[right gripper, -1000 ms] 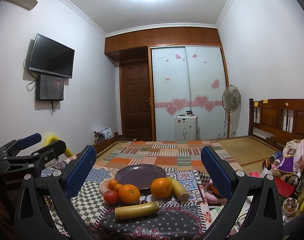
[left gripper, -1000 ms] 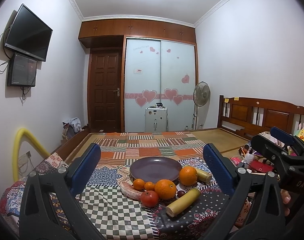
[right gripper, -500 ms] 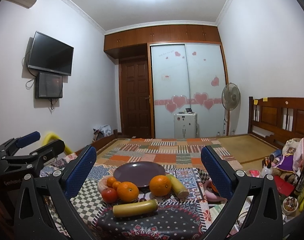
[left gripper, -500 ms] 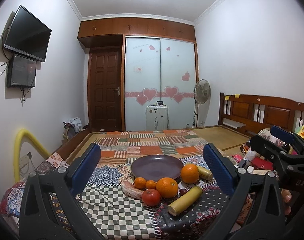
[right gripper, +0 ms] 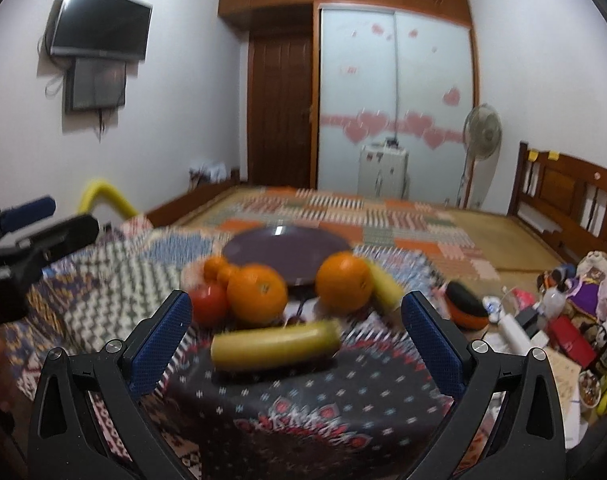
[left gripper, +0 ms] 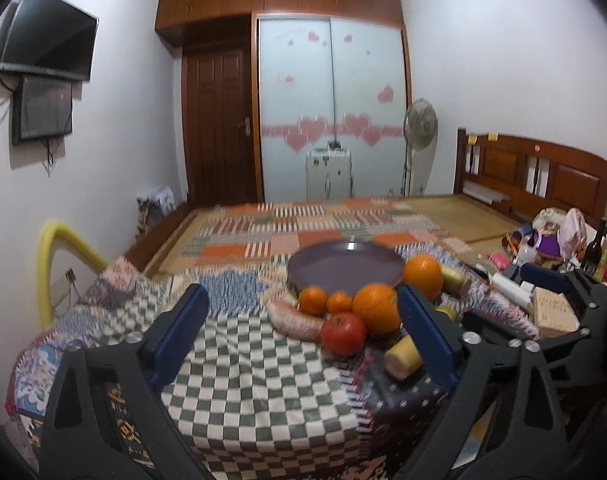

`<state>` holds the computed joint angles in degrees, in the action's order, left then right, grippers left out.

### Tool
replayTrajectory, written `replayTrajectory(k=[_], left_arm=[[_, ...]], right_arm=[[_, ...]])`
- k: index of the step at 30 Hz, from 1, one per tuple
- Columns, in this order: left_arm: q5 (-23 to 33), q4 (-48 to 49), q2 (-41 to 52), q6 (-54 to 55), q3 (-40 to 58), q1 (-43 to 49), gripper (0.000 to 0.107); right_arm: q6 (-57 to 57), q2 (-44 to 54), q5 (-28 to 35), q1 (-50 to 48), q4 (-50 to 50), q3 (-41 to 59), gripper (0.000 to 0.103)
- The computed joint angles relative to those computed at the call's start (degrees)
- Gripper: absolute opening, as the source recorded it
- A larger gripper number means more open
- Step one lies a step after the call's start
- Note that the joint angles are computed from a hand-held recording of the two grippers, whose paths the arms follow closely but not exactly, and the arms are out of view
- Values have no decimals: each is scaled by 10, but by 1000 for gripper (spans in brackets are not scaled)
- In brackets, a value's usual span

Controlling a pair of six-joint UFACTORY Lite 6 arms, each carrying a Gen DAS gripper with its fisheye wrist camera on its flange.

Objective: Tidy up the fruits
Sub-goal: 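Move the left tool to the red tomato while the right tool approaches the yellow cylinder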

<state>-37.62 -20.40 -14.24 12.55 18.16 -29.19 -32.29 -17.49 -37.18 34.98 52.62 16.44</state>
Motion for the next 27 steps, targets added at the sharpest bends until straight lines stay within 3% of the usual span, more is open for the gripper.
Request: replayTrajectory(k=[8, 17, 27], left_arm=[[-7, 140, 135, -113, 47, 74, 86], [-5, 203, 243, -158, 105, 94, 86], [28, 228, 354, -182, 213, 75, 86]], right_arm=[[70, 134, 34, -34, -70, 66, 103], [79, 195, 46, -56, -76, 107, 103], [162, 106, 89, -139, -214, 32, 103]])
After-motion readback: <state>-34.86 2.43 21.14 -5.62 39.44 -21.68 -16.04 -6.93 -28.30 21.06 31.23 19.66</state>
